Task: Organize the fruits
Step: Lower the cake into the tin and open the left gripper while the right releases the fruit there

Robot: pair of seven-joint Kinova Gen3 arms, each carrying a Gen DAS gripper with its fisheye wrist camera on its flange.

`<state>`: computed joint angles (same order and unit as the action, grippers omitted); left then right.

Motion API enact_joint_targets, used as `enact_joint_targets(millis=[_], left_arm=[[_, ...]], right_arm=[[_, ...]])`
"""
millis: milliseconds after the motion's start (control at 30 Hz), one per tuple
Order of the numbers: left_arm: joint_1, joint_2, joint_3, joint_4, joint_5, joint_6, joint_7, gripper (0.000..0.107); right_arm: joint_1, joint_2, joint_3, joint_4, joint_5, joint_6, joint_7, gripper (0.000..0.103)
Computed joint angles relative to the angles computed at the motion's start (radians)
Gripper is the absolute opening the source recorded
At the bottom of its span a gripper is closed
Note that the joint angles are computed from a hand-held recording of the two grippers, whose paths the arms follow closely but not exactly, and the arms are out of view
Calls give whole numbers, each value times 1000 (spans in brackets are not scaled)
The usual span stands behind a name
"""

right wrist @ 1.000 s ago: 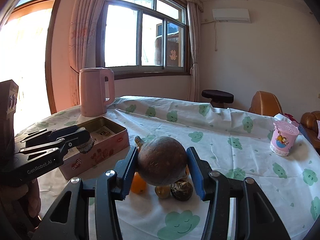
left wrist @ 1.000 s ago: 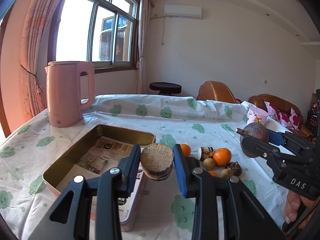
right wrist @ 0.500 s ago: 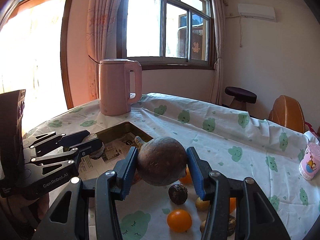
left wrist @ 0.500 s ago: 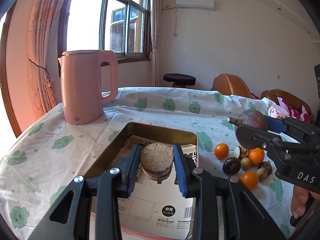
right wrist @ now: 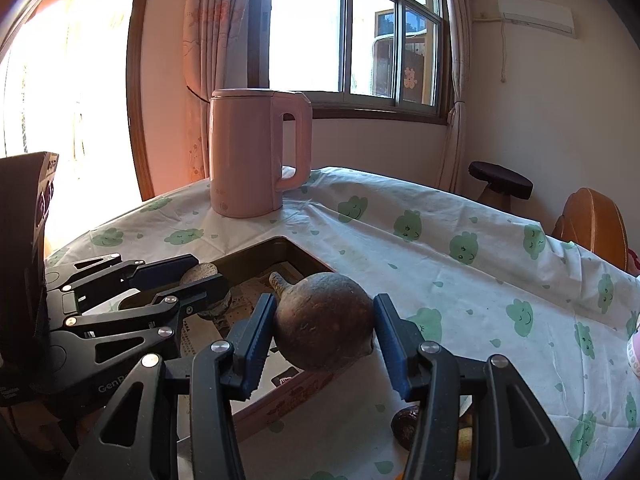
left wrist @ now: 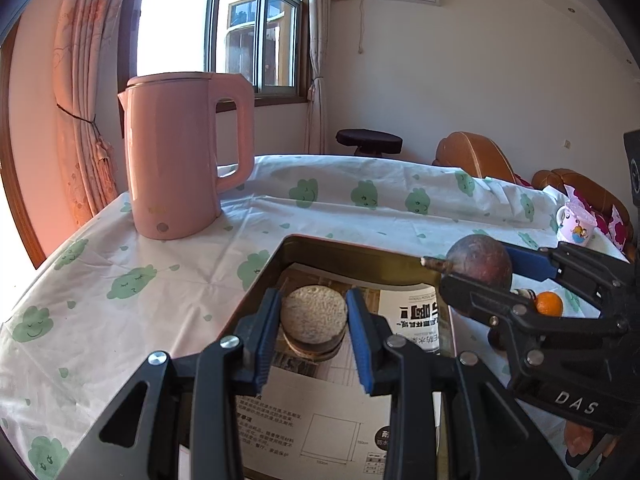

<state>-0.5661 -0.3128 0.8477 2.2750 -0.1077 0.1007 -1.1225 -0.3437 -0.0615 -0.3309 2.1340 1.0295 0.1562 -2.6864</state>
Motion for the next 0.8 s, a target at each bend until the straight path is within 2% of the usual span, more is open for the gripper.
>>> enact_joint_targets(millis=[333,700,800], left_arm=[[-43,39,31,-19,-45,31,17,35],[-101,76,95,-36,-140,63,102,35],[-88,91,86,-40,-169,71,130,35]], right_arm=[[-102,65,80,-33,0,24,-2,52],[-183,97,139,-54,-50,44,43,52],[-197,105,150,-58,-69,48,60,52]])
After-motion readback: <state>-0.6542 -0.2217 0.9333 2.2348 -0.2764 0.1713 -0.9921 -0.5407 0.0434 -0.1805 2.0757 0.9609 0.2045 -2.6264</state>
